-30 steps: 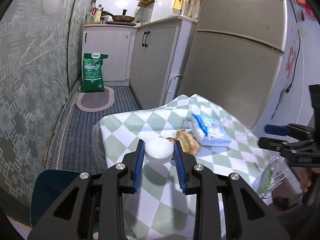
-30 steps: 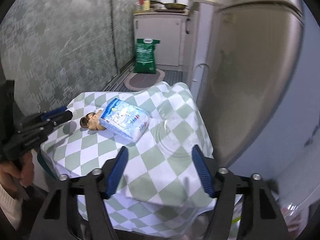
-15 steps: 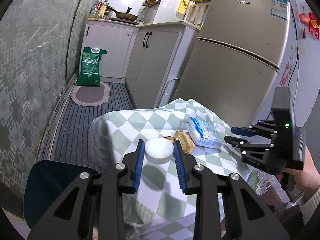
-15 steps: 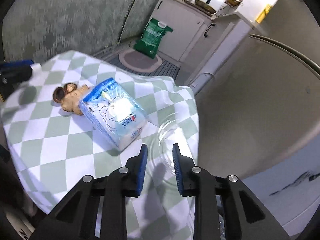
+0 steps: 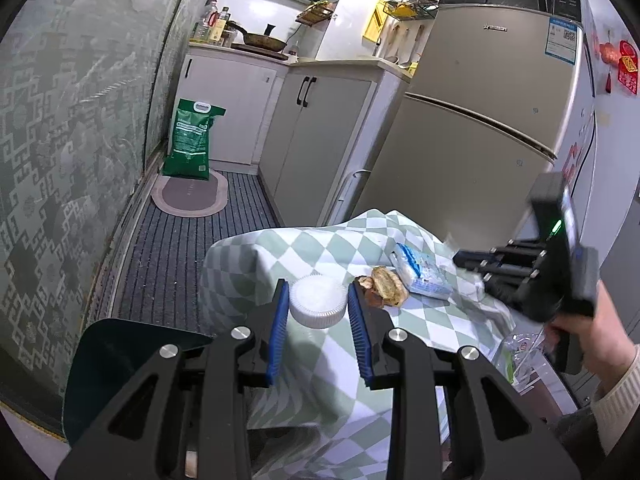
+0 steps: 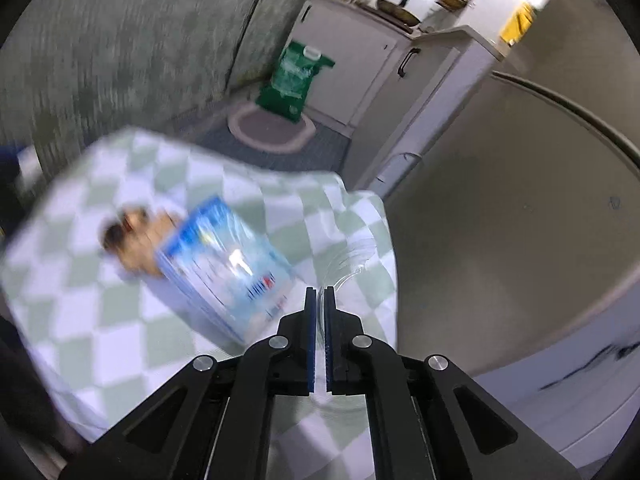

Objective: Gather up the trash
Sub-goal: 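Grasp the clear plastic with the right tool while the left carries the cap toward the bin, then open the left tool over the teal bin to drop the cap while the right drops the clear plastic in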

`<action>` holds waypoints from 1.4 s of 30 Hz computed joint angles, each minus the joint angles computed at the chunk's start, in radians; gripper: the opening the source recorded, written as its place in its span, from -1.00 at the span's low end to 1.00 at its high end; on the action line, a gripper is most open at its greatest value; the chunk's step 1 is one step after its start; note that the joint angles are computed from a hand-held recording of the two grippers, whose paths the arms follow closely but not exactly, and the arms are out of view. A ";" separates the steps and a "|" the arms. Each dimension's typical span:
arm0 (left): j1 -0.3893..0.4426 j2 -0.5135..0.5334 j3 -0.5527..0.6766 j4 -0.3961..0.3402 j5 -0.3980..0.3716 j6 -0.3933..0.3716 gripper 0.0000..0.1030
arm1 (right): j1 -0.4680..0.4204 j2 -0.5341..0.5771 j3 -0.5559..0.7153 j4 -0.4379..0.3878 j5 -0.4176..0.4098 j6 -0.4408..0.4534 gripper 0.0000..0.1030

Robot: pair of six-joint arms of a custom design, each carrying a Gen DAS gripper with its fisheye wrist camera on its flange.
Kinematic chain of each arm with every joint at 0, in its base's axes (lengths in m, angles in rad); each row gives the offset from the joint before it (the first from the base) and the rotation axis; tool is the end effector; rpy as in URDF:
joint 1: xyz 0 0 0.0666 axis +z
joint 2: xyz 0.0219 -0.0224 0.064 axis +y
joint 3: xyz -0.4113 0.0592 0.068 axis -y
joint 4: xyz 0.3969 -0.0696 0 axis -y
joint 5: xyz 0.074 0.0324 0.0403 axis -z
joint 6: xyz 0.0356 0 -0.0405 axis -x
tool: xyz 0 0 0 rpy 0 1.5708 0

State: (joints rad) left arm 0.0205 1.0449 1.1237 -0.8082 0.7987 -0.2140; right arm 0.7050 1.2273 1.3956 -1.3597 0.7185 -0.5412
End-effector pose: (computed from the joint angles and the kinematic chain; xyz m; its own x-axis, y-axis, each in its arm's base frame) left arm 0.3439 -0.0189 0.4857 -0.5407 0.1371 -0.8300 0.6494 0.6952 -0.3082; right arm 0.3017 0.2254 0.5136 -0.7620 -0.1392 -0.6324 0.1055 0.9369 -0.3333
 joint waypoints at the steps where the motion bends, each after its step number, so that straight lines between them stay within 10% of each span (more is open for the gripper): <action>1: 0.007 0.000 -0.001 -0.002 0.001 -0.007 -0.38 | 0.003 -0.013 0.005 0.028 -0.017 -0.007 -0.94; 16: 0.143 0.028 0.010 -0.040 0.024 -0.075 -0.38 | 0.060 0.029 0.088 0.270 -0.207 0.006 -0.94; 42: 0.283 0.102 0.025 -0.112 -0.046 -0.237 -0.38 | 0.130 0.249 0.251 0.405 -0.452 0.039 -0.94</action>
